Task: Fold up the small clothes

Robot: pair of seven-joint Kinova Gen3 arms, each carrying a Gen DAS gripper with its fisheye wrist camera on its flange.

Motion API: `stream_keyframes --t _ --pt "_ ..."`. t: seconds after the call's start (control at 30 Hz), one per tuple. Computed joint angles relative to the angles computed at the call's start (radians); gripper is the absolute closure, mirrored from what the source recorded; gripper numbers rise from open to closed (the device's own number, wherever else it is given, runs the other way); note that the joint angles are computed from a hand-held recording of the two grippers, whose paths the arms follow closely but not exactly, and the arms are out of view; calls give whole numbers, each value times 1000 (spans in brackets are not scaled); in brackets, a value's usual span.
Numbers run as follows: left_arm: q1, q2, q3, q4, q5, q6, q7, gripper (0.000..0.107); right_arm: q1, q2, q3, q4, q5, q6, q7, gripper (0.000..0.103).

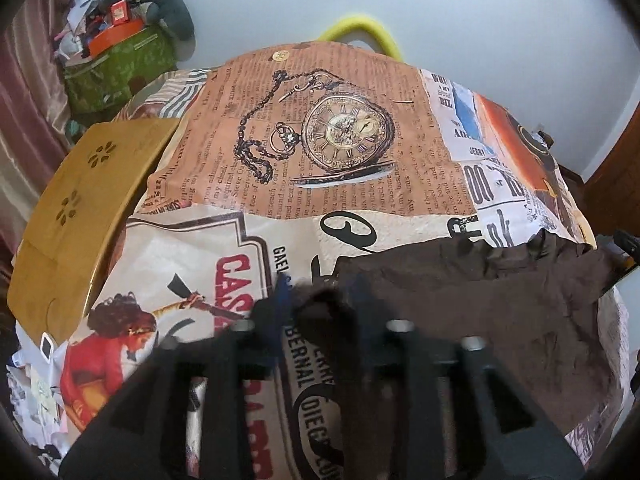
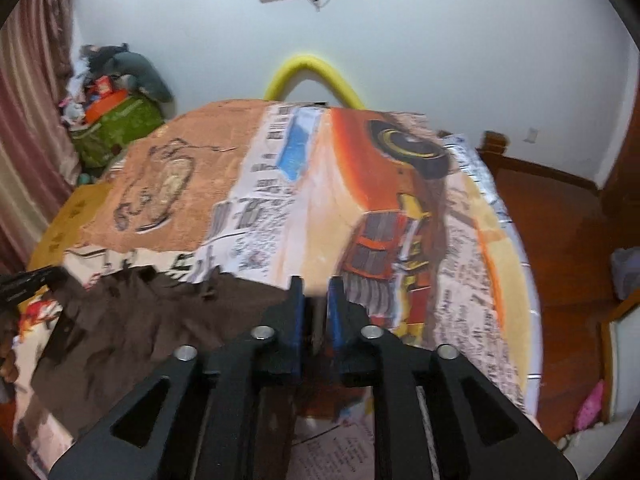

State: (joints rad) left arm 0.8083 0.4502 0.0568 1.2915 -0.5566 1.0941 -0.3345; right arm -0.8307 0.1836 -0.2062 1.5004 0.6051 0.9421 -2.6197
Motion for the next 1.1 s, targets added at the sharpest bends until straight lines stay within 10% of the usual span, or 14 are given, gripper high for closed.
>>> stream_keyframes --t 0.1,0.47,0.8,1.1 --pt "38 -23 -6 21 -53 -2 26 48 46 -28 -63 9 18 5 -24 55" --pt "67 1 66 -17 2 44 -131 39 36 -114 -105 106 -144 -118 160 55" --pt "15 129 40 -148 178 54 -284 33 12 78 -57 -48 -334 4 377 55" --pt "-10 222 -30 -359 216 211 -363 34 -75 197 44 -239 -266 126 381 55"
